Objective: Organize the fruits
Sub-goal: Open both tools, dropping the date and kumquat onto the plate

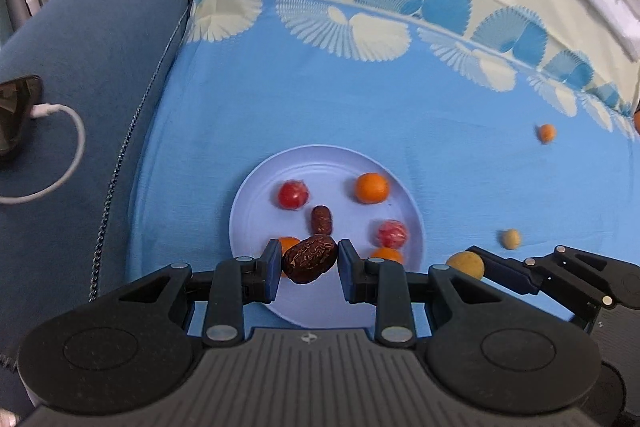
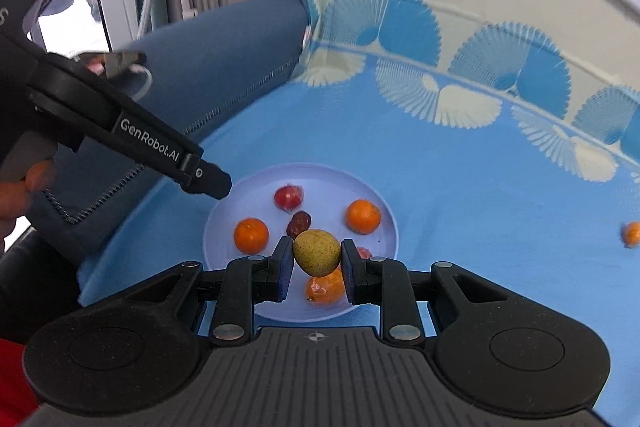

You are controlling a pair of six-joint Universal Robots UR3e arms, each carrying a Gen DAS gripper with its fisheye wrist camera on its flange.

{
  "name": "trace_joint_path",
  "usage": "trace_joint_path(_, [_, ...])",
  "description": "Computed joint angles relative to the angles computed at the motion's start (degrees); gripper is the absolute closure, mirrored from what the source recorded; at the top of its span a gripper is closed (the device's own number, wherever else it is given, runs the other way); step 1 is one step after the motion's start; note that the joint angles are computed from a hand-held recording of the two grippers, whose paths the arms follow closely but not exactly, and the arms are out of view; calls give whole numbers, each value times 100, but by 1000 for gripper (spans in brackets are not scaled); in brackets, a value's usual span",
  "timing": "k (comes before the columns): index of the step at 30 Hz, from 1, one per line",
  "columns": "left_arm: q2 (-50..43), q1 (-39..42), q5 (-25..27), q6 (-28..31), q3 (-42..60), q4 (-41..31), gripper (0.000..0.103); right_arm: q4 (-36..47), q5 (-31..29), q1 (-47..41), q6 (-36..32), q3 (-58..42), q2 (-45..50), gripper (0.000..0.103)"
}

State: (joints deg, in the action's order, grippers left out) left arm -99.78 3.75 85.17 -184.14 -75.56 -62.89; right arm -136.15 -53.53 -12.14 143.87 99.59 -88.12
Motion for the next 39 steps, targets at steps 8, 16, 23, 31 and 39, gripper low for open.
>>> trace_joint_path(8, [-1043,87,120,151,554,173,70,-201,-536,559,147,-775,1208,76])
trace_joint_path(16, [-1755,4,408,269,1114,323,46,-201,-788,862,274,-1572,2006,67])
trace_joint_path(23, [-858,-74,783,21,274,628,0,-143,-938,709,380,-1506,1460,4])
trace_joint_path(31, [1234,-117,933,-762,-1385,-74,0,1444,-231,-343,-163,211,-1066,1])
trace_joint_path(39, [2080,-706,1343,-786,-1627,-230,0,1793,345,-1149,-428,898,-2523,1])
